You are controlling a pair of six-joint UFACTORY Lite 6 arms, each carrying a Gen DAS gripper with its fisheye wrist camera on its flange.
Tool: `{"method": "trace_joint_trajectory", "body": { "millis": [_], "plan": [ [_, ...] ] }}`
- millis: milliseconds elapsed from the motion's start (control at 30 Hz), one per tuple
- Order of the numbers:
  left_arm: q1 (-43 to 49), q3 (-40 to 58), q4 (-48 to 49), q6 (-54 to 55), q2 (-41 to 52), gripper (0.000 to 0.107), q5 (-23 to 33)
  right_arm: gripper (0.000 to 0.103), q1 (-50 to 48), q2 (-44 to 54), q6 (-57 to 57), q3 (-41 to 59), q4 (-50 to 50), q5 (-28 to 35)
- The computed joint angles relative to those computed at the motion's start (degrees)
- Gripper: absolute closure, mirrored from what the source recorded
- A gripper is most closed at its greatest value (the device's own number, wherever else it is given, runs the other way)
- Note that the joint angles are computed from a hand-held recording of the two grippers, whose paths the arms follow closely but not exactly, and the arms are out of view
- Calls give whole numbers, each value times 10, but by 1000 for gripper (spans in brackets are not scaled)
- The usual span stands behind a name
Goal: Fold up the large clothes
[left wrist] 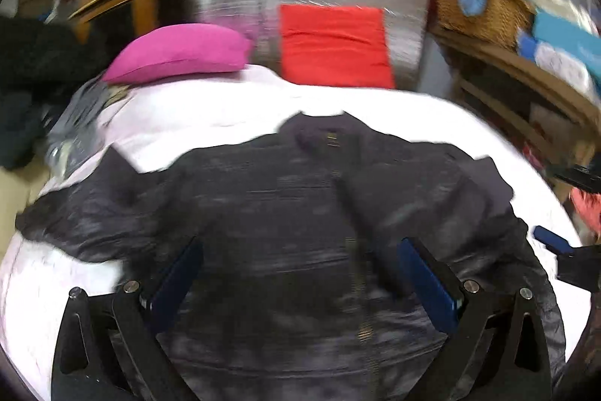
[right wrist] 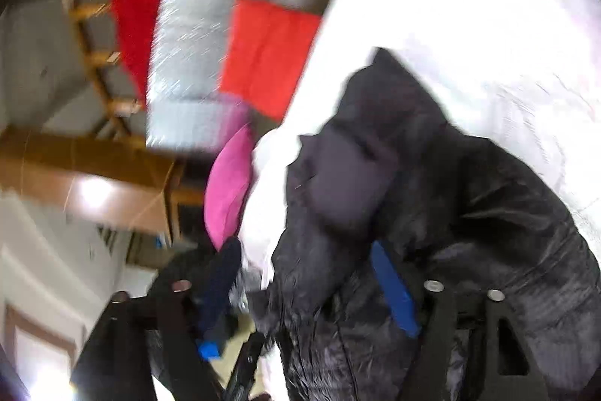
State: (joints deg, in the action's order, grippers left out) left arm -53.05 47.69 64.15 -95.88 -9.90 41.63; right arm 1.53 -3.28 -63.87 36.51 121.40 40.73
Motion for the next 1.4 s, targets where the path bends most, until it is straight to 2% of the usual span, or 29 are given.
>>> {"method": "trace_joint_trajectory", "body": {
  "millis": [133,267,333,367,400,433,467,533,600,800,900,967,1100,1167,1233,1267,1333,1400],
  "plan": [
    [-37,155,-20,64,162,4,26,35,-30,34,22,9,12,14],
    [-16,292,-83,157,282,4,16,35,-55,23,19,-2,46,21],
    [0,343,-127,206,326,6,8,35,-101,11,61,-4,-1,48],
    [15,360,-155,231,342,18,-15,35,-116,10,67,-7,-13,61],
    [18,371,-179,251,350,41,-24,35,-127,10,73,-8,-25,69],
    [32,384,-226,294,362,53,-46,35,-159,-6,89,-18,-56,77],
    [43,389,-267,329,367,70,-66,35,-168,-4,99,-13,-76,85],
    [44,384,-286,339,364,81,-90,35,-175,-8,107,-11,-91,84],
    [41,371,-276,328,354,99,-105,35,-191,-3,111,-8,-107,98],
    [69,267,-260,303,251,102,-164,35,-180,25,108,11,-116,115],
    [98,208,-283,330,188,102,-180,35,-162,40,105,20,-118,108],
    [136,147,-326,369,127,102,-191,35,-154,50,105,25,-120,104],
    [246,46,-507,541,35,99,-213,35,-133,74,106,37,-117,91],
    [288,1,-499,533,-7,99,-202,35,-125,79,107,41,-118,85],
    [333,-39,-493,531,-51,94,-184,38,-116,82,107,49,-125,82],
    [357,-57,-520,558,-74,88,-178,47,-111,82,106,53,-130,78],
    [398,-89,-589,628,-117,78,-177,54,-99,79,107,62,-141,61],
    [419,-114,-615,656,-160,57,-169,57,-85,76,107,67,-146,40]
  ]
}}
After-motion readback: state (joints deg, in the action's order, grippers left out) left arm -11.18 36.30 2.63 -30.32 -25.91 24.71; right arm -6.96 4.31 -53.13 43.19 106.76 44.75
